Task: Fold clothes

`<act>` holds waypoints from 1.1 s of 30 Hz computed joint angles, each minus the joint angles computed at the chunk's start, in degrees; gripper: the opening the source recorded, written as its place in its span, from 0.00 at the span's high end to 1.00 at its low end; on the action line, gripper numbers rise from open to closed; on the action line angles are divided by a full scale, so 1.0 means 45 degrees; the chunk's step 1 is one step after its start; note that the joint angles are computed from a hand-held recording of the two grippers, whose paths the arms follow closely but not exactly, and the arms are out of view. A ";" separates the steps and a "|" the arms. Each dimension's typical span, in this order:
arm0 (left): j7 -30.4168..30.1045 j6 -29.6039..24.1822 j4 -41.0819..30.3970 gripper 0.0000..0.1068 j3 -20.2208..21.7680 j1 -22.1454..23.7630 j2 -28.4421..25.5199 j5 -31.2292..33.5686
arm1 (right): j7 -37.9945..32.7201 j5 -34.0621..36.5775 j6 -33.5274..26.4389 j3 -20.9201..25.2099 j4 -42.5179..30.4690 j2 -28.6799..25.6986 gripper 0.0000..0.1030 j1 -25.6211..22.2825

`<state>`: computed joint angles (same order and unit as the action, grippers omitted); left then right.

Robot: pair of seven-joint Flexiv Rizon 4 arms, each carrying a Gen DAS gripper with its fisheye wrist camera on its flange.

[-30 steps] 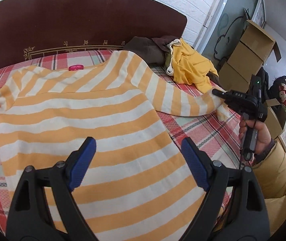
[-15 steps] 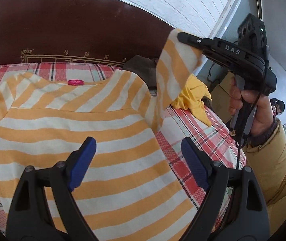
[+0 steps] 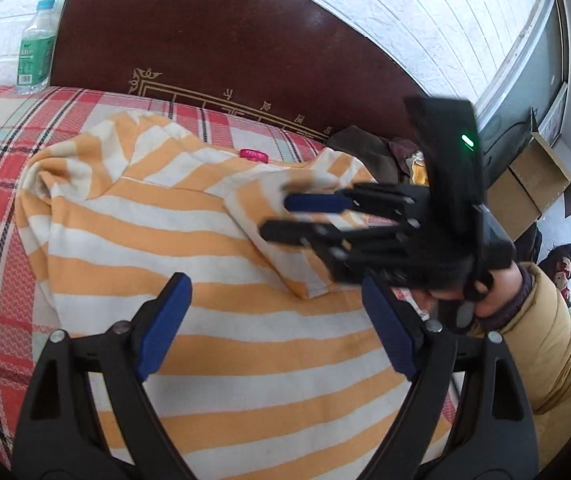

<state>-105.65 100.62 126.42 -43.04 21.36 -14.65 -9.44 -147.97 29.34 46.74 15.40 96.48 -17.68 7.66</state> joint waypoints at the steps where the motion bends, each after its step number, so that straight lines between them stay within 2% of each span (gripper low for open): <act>1: 0.0029 0.0025 0.0018 0.18 -0.0156 0.0158 -0.0066 0.0022 | -0.0262 0.0189 -0.0302 0.0045 0.0079 0.0091 0.56 -0.0205; 6: 0.0229 -0.0118 -0.0253 0.18 -0.0126 0.0221 -0.0544 0.0114 | -0.1224 0.2059 -0.2392 -0.0358 -0.0283 0.0565 0.54 -0.1464; 11: 0.0543 -0.0422 -0.0623 0.18 0.0197 -0.0072 -0.0765 -0.0118 | 0.0860 0.2233 -0.2170 -0.1015 -0.1131 -0.0306 0.54 -0.1415; 14: 0.0783 -0.0463 -0.0585 0.18 0.0042 0.0026 -0.0713 -0.0339 | 0.2215 0.2708 -0.1949 -0.0902 -0.2067 -0.1154 0.54 -0.1540; 17: 0.0862 -0.0423 -0.0456 0.18 -0.0110 0.0160 -0.0635 -0.0529 | 0.3317 0.2219 -0.1159 -0.0768 -0.2691 -0.1861 0.54 -0.1233; 20: 0.0885 -0.0481 -0.0395 0.18 0.0017 0.0102 -0.0542 -0.0683 | 0.3107 0.1804 -0.1040 -0.0220 -0.3148 -0.2183 0.54 -0.1176; 22: 0.0916 -0.0511 -0.0374 0.18 0.0121 0.0045 -0.0492 -0.0808 | 0.2275 0.1447 -0.1110 0.0193 -0.3155 -0.2084 0.54 -0.1047; 26: 0.0932 -0.0400 -0.0274 0.18 0.0037 0.0151 -0.0405 -0.0980 | 0.1138 0.1533 -0.2041 0.0705 -0.3364 -0.1840 0.54 -0.0942; 29: 0.0891 -0.0322 -0.0184 0.18 -0.0131 0.0338 -0.0373 -0.0902 | 0.1429 0.1865 -0.2307 0.0528 -0.3456 -0.1806 0.54 -0.0947; 33: 0.0716 -0.0221 -0.0128 0.18 -0.0446 0.0705 -0.0510 -0.0713 | 0.2698 0.1503 -0.3880 0.0037 -0.3684 -0.2236 0.54 -0.1181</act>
